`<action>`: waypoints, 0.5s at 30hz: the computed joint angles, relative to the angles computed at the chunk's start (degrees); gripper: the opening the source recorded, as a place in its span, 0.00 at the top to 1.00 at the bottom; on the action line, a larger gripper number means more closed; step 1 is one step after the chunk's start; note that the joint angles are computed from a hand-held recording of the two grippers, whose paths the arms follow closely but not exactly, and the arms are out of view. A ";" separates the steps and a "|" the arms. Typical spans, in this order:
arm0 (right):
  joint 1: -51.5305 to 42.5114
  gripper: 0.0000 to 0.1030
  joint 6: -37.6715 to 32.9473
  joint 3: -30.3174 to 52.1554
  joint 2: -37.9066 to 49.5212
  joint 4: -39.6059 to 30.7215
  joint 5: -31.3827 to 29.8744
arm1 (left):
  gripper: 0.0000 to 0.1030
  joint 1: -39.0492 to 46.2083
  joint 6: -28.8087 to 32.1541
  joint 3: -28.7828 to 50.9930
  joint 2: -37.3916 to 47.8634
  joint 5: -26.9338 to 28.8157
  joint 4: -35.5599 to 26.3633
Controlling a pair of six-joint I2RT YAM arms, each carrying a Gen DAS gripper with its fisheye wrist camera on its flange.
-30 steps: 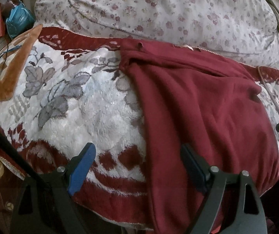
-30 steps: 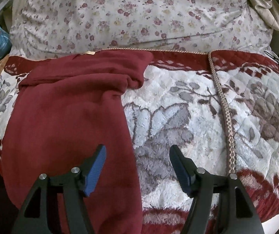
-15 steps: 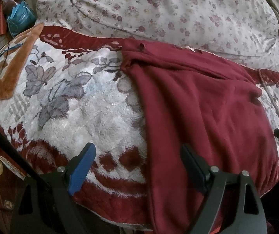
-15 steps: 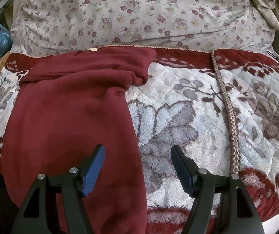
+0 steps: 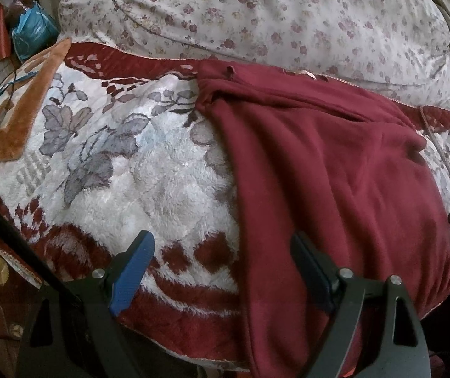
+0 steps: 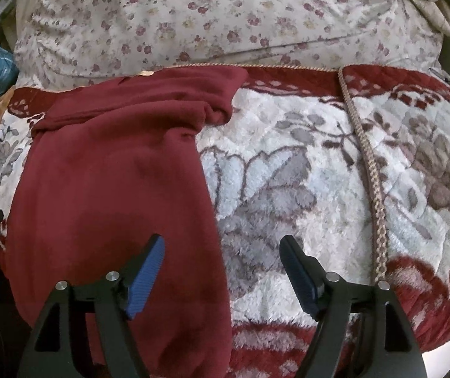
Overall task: Fold small clothes
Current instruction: 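Move both grippers to the hem of the folded red sweatshirt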
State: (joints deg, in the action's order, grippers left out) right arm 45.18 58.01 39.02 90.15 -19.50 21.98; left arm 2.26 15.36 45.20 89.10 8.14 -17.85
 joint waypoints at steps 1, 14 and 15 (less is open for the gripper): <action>0.20 0.23 -0.08 -0.19 -0.15 0.22 -0.39 | 0.15 0.05 0.11 -0.13 -0.12 0.03 -0.01; 2.03 0.22 1.21 -5.76 -4.62 2.50 -5.14 | 0.15 1.08 3.72 -2.03 -2.33 2.76 -4.52; 2.21 0.22 1.23 -6.95 -5.52 3.58 -5.98 | 0.15 1.19 4.06 -2.82 -2.90 2.61 -4.25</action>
